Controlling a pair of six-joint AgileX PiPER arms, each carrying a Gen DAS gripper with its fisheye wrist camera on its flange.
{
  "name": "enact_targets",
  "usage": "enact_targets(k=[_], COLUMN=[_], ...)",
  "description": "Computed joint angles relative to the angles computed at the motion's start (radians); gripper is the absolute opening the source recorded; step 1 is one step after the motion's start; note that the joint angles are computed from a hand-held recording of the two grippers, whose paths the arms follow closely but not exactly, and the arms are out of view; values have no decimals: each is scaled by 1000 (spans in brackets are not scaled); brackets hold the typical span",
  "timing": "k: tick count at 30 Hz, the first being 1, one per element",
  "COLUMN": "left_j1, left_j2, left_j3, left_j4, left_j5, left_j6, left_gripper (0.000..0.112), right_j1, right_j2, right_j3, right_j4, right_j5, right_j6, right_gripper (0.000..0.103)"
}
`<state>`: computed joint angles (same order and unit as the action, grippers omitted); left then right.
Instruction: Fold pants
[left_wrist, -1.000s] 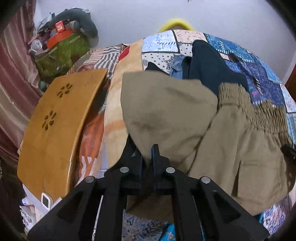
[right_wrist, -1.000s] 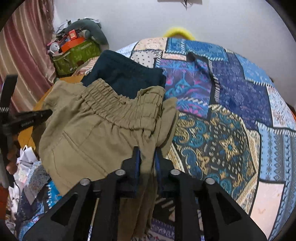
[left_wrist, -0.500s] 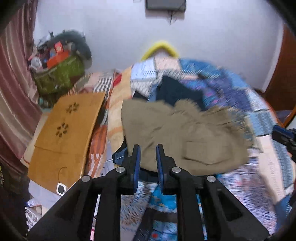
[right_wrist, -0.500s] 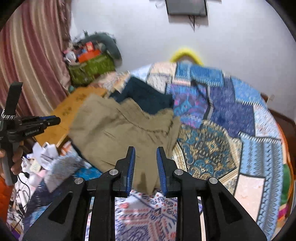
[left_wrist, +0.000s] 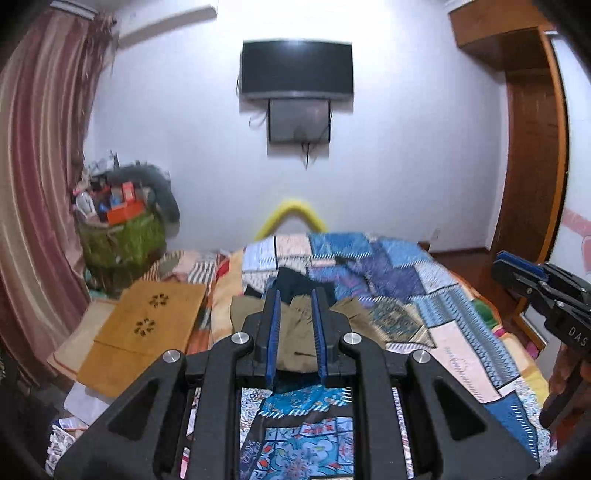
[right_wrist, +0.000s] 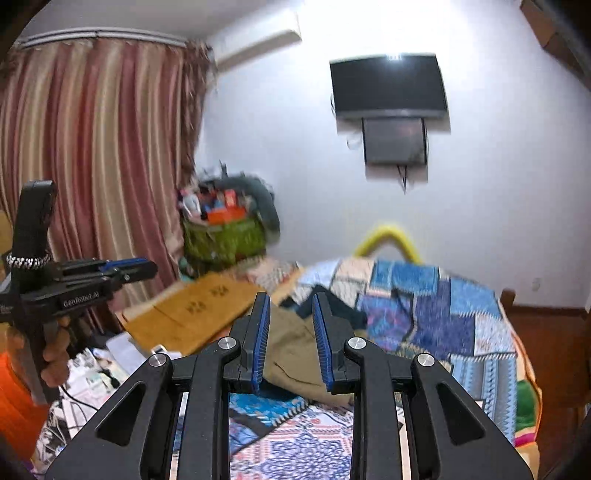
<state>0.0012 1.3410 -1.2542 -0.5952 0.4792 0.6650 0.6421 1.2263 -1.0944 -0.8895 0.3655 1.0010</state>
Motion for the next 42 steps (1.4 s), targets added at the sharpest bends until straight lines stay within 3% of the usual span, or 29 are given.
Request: enact_targets(k=[3, 5, 9, 11, 14, 16, 20, 32, 42], left_j1=[-13, -33, -62, -55, -52, -67, -45, -118, -134], left_j2=[-137, -210, -317, -352, -393, -413, -437, -461, -452], left_j3=[112, 176, 264, 286, 318, 334, 351, 384, 390], left_j4=[-3, 32, 92, 70, 69, 130, 63, 250, 278], left_j5=[-41, -82, -128, -112, -119, -141, -132, -182, -193], left_j6=[-8, -49, -107, -101, -112, -174, -120, -287, -309], left_gripper=[29, 54, 60, 72, 82, 90, 98, 103, 103], right_j1=[100, 166, 278, 315, 380, 430, 449, 505, 537], right_j2=[-54, -81, -107, -112, -123, -133, -128, -142, -144], right_j3=[48, 74, 110, 120, 139, 150, 154, 166, 170], right_j4=[-207, -311, -453, -482, -528, -538, -536, -556, -546], right_j5=[63, 126, 251, 301, 399, 472, 513, 592, 636], right_j6=[211, 313, 453, 486, 546, 564, 582, 602, 604], right_gripper=[22, 35, 53, 57, 80, 86, 101, 102, 102])
